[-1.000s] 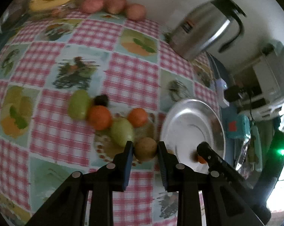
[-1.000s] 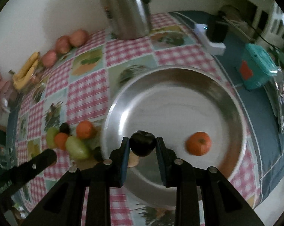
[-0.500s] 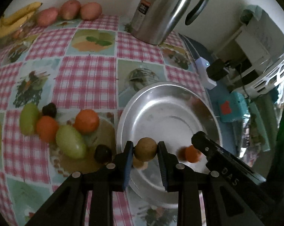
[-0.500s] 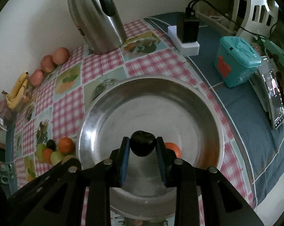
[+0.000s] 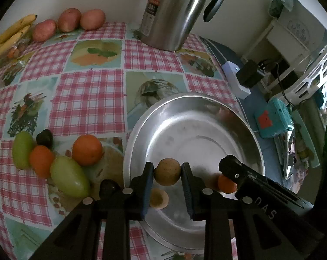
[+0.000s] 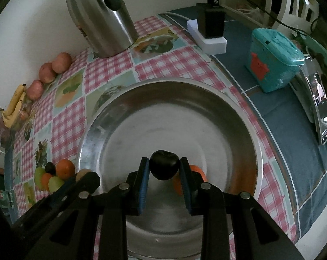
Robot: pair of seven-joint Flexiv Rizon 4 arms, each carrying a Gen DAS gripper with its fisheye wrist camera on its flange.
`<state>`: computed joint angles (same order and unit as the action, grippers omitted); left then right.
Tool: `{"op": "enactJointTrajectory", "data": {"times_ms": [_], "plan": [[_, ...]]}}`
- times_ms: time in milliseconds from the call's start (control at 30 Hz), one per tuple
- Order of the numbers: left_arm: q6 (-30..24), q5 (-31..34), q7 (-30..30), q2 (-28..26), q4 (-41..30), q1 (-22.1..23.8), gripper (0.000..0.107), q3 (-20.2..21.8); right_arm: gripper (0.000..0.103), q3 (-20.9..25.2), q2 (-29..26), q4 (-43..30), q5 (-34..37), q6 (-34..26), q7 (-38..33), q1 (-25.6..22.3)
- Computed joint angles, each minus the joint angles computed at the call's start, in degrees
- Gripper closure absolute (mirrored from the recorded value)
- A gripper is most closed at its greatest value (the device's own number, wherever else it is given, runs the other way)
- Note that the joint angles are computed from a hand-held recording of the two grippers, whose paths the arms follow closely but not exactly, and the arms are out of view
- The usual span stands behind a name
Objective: Organize fruits
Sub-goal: 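Open the left tool to drop the kiwi while the right tool releases the plum into the plate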
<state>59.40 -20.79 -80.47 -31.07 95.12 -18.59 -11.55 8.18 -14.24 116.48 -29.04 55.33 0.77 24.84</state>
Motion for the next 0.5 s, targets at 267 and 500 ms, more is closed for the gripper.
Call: {"op": "enactJointTrajectory", "data": {"times_ms": [267, 500], "plan": [[-0.81, 1.15, -0.61, 0.13, -0.73, -0.18, 0.074, 0.49, 0.073, 0.21, -0.12, -0.97, 0.51, -1.92, -0.64, 0.19], [-1.7, 0.55, 0.1, 1.04, -0.67, 0.2, 0.072, 0.28, 0.073, 0.33, 0.86, -1.12, -0.4, -3.69, 0.13, 0.39]]}}
